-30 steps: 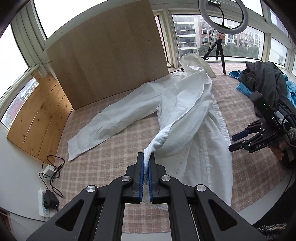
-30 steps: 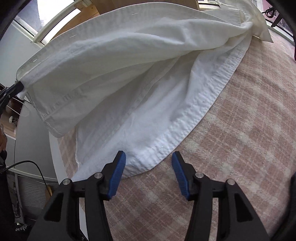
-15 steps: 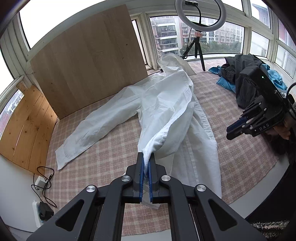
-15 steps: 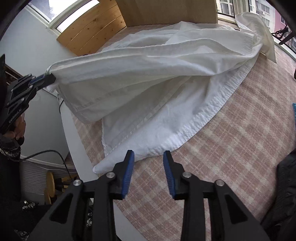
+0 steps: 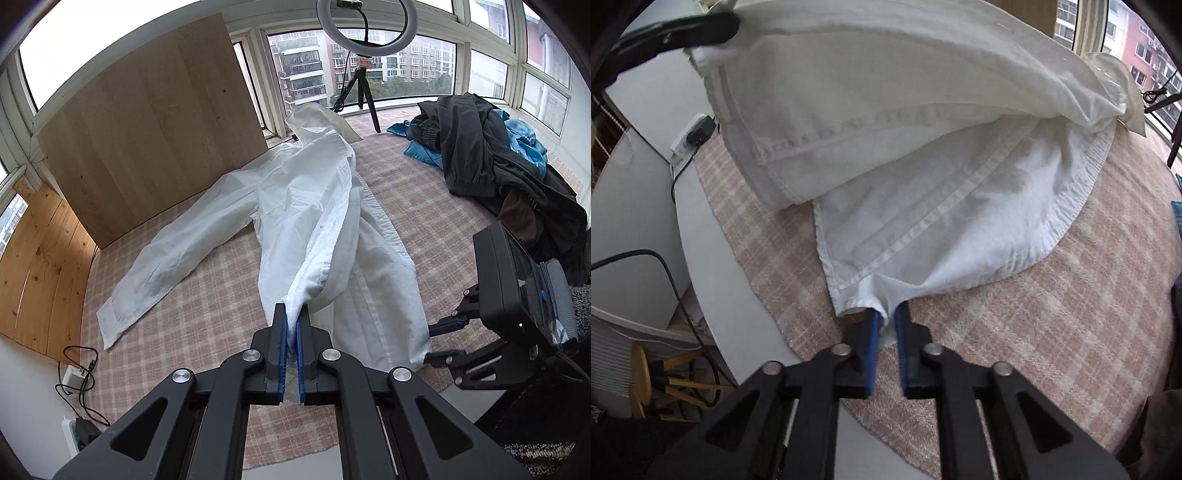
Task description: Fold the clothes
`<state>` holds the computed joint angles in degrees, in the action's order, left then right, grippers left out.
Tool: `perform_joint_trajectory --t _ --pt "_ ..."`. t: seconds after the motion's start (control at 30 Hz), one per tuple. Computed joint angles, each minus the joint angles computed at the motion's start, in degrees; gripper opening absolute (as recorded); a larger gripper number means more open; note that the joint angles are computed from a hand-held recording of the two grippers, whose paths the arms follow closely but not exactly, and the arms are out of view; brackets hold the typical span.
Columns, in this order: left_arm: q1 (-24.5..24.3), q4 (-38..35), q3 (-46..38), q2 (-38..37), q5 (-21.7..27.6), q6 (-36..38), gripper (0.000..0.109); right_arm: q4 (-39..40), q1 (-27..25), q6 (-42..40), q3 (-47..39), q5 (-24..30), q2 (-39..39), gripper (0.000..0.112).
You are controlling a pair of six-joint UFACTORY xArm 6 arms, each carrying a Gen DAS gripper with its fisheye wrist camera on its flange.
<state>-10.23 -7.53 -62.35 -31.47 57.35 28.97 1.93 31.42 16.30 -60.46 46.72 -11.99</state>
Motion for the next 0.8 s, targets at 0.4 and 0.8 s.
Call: perform_joint_trajectory --t 0.4,0.8 --pt "0.7 -11.4 0.2 -1.7 3.0 12.0 0.004 2.6 -4.6 -9.0 -9.4 19.9 -8.5 0.043" --pt "-4.4 0.2 1.5 -3.2 1.9 -7.0 0.004 28.7 -32.9 -9.9 -32.7 8.7 25.6 0.047"
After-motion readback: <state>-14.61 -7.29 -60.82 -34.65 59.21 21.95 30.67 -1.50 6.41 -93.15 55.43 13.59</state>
